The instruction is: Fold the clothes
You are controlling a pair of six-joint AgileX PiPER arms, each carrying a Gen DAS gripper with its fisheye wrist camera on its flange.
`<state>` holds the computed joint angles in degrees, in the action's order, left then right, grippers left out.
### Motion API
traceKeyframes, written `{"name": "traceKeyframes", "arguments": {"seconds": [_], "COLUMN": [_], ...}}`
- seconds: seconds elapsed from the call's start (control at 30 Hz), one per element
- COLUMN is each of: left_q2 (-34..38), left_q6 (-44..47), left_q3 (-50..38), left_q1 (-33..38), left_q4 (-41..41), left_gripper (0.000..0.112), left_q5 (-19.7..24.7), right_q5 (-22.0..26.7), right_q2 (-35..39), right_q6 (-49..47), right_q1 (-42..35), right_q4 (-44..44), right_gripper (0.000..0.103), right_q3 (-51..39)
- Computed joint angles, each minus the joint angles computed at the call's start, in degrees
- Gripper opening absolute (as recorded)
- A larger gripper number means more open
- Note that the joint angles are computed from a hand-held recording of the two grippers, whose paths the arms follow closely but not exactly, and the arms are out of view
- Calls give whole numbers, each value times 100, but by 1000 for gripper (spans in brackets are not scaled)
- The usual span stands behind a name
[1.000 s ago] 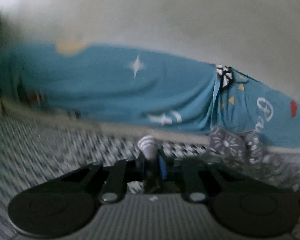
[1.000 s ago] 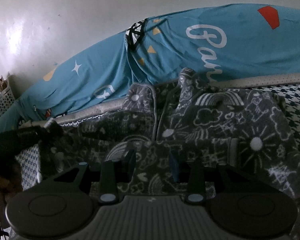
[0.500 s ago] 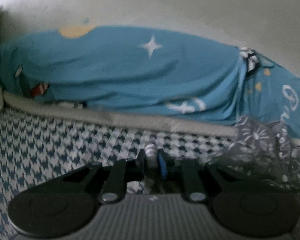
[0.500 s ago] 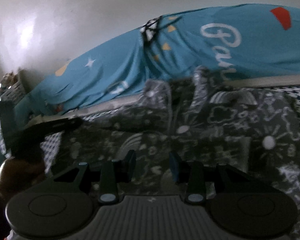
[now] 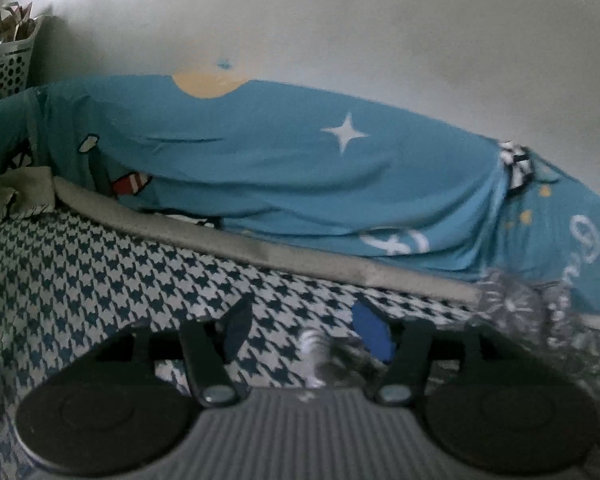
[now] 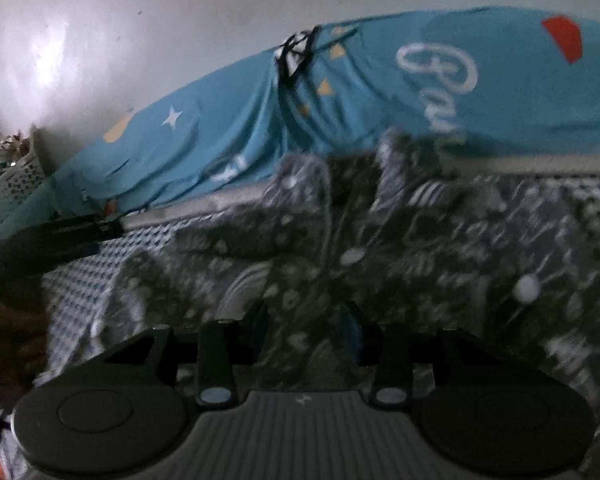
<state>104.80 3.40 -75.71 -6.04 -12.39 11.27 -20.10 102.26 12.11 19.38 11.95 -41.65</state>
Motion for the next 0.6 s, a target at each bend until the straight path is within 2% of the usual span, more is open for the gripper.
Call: {"name": "traceKeyframes", "arguments": {"seconds": [0.13,0.27,0.4,0.6], "left_q2": [-484,-746,-752,-626], "left_q6": [1697,2670,2906,2387], "left_q3": [422,727,785,711], "left_q1": [17,-91,-274,-513], "left_q4": [-1586,-2365,-2421,-1763], "left_gripper": [63,66,66,66], "left_q5": [351,594,790,938], "right_q5": [103,63,58,141], "right_q2": [-106,-474,-803,-755], "right_q6": [-1315,-1221,-1001,-76], "right_q1": [-175,-570,-908,-1131], "right_q4": [1176,1022,755,-253], "right_gripper": [42,47,49,50], "right_q3": [-13,290,610,747]}}
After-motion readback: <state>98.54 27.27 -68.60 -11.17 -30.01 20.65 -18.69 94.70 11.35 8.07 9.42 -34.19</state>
